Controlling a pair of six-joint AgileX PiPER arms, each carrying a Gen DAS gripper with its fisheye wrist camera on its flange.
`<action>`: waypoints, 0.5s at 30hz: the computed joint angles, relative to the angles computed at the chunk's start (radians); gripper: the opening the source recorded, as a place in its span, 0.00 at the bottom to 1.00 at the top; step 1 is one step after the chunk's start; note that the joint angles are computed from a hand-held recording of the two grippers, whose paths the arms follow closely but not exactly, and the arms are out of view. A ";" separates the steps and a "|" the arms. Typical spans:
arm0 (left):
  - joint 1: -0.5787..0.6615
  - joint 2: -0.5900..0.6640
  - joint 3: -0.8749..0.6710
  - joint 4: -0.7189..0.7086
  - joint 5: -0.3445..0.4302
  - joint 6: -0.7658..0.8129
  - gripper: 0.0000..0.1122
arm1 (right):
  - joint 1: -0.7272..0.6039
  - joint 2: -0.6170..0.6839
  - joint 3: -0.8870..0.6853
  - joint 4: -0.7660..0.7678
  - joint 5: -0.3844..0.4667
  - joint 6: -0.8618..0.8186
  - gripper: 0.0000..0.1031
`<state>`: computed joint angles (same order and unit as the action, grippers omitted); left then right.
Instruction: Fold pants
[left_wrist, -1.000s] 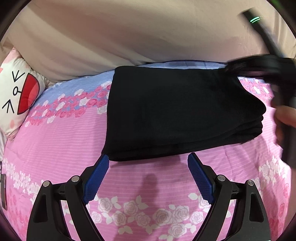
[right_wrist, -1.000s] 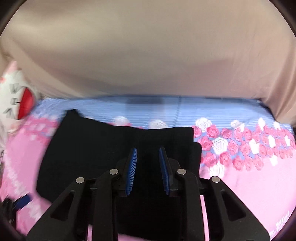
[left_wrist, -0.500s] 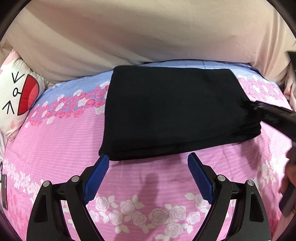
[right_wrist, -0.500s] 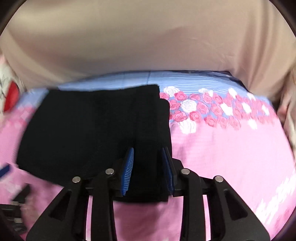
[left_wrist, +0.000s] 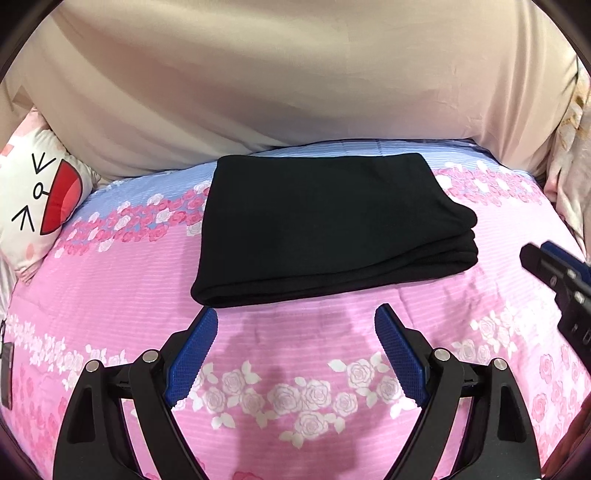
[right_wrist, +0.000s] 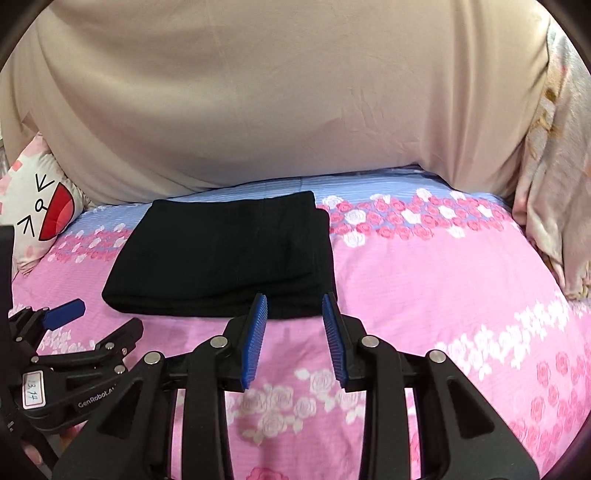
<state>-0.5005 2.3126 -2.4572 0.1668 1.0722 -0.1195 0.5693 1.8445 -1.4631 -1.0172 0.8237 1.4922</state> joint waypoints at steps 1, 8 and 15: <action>-0.002 -0.011 0.018 0.002 -0.010 -0.003 0.75 | 0.009 -0.005 0.010 -0.007 0.004 0.016 0.30; 0.006 -0.135 0.178 -0.017 -0.100 -0.004 0.75 | 0.075 -0.032 0.001 -0.076 0.081 0.076 0.32; 0.013 -0.253 0.314 -0.023 -0.201 0.004 0.75 | 0.123 -0.012 -0.055 -0.129 0.144 0.078 0.47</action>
